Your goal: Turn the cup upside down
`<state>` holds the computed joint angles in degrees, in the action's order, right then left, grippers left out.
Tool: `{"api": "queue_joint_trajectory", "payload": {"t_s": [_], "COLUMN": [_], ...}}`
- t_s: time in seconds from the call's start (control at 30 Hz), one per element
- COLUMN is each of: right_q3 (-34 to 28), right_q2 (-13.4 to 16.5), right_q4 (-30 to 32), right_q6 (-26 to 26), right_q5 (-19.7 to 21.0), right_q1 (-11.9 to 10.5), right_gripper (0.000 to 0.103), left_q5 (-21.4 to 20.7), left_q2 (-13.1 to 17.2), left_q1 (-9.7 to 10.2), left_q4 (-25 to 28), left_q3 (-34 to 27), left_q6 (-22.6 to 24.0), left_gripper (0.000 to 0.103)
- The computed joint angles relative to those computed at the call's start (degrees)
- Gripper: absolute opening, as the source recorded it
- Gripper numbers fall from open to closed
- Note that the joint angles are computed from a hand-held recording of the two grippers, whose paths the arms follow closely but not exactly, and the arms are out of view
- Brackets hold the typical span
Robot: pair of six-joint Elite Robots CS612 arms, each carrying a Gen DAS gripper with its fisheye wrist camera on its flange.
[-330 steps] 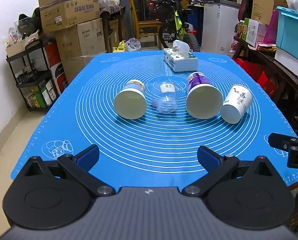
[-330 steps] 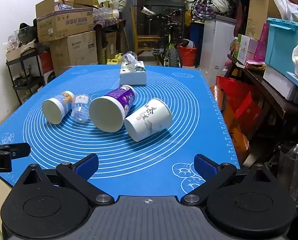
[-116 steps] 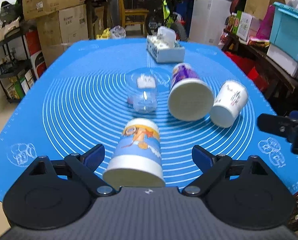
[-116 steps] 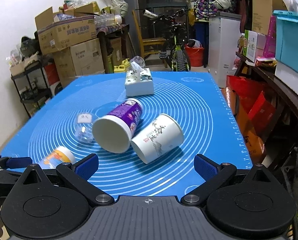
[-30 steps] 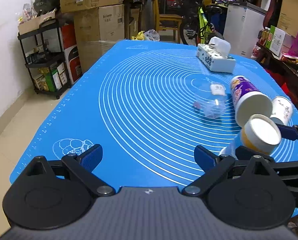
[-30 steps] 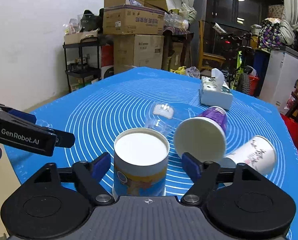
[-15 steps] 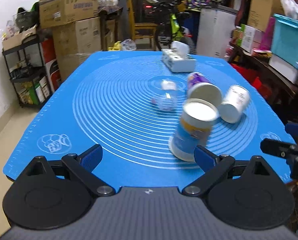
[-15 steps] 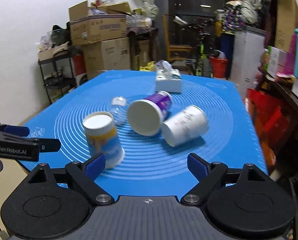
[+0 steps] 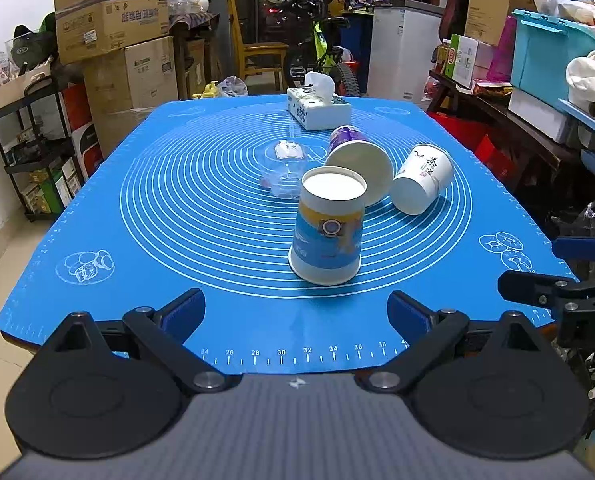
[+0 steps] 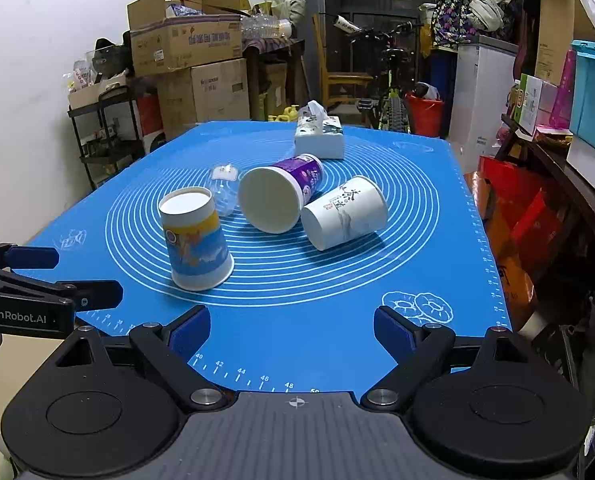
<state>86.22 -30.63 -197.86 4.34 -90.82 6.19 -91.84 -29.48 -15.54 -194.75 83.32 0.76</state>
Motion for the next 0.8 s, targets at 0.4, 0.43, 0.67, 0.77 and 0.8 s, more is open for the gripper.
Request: {"api": "queue_joint_trajectory", "payload": {"t_s": [0.4,0.43,0.67,0.77,0.8], "right_q3": [0.9,0.9,0.9,0.8,0.8], "right_q2": [-0.5,-0.5,-0.6,-0.5,-0.5], "right_q4": [0.8,0.8,1.4,1.6,1.8], "right_q6": [1.1,1.1,1.4,1.6,1.7], "right_q5": [-0.6,-0.6,-1.0,-0.8,-0.9], "right_q1": [-0.1,-0.2,-0.1,-0.2,-0.2], "right_gripper": [0.090,0.090,0.090,0.090,0.090], "left_q5": [-0.3,-0.3,0.1,0.6,0.6], "left_q2": [-0.3,-0.3,-0.4,-0.4,-0.4], "left_q1": [-0.12,-0.14,-0.26,-0.32,-0.31], "left_q4": [0.7,0.7,0.9,1.2,1.4], "left_q3": [0.4,0.4,0.4,0.4,0.4], "left_q6": [0.3,0.4,0.6,0.7,0.7], "left_gripper": [0.097,0.097,0.097,0.097,0.097]}}
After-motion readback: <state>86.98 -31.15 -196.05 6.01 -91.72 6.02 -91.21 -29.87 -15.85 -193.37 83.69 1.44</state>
